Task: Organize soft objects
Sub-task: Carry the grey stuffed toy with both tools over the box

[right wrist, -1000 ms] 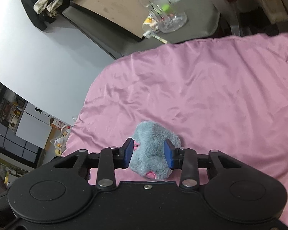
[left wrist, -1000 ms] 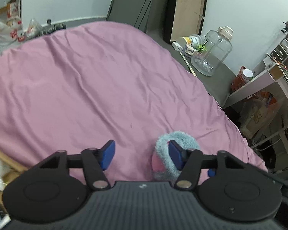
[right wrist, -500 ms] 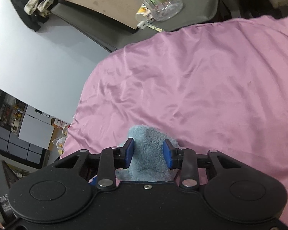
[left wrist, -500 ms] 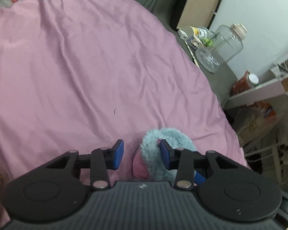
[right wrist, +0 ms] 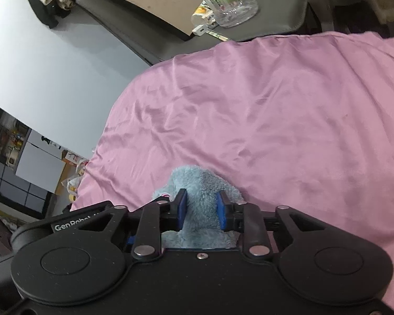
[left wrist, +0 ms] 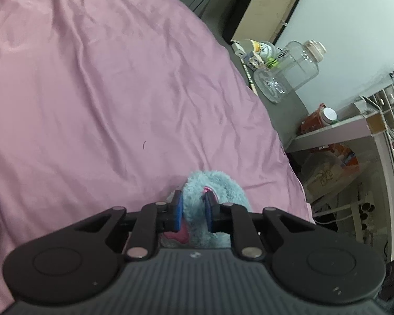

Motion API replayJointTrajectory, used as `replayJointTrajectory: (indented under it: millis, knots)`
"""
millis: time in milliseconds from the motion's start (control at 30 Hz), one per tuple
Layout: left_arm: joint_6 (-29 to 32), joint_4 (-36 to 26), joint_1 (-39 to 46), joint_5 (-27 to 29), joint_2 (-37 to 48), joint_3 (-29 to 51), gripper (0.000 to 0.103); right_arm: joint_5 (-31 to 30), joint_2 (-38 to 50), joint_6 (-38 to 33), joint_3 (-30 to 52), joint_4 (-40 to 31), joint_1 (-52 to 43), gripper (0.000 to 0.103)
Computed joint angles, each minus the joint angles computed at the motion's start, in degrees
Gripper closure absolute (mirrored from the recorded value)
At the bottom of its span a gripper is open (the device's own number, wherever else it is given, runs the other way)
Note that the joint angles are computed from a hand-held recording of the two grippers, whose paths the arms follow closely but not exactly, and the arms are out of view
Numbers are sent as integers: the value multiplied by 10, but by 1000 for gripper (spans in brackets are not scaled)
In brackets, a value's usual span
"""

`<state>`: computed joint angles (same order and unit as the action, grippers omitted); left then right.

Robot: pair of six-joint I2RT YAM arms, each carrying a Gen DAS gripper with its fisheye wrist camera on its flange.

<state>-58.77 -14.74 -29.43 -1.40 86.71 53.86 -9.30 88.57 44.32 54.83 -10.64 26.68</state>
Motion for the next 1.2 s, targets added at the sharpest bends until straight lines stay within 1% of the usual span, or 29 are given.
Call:
replayJointTrajectory:
  millis: [233, 433, 600, 800, 967, 1100, 1200]
  knots:
    - [16, -55, -21, -30, -64, -4, 87, 33, -59, 12, -20, -16, 37, 85]
    - [10, -123, -58, -56, -134, -12, 88, 79, -135, 33, -41, -63, 87, 85]
    - [3, -172, -100, -88, -194, -19, 88, 134, -190, 53, -43, -106, 142, 85]
    - [2, -225, -129, -95, -270, -30, 88, 216, -252, 115, -50, -151, 229, 85]
    - [9, -277, -150, -113, -334, -28, 88, 288, -256, 144, -11, -191, 303, 85]
    - [24, -333, -160, -127, -376, -10, 88, 355, -249, 184, 14, -212, 378, 85]
    - [35, -377, -163, -134, -411, -2, 88, 383, -231, 210, 31, -220, 420, 85]
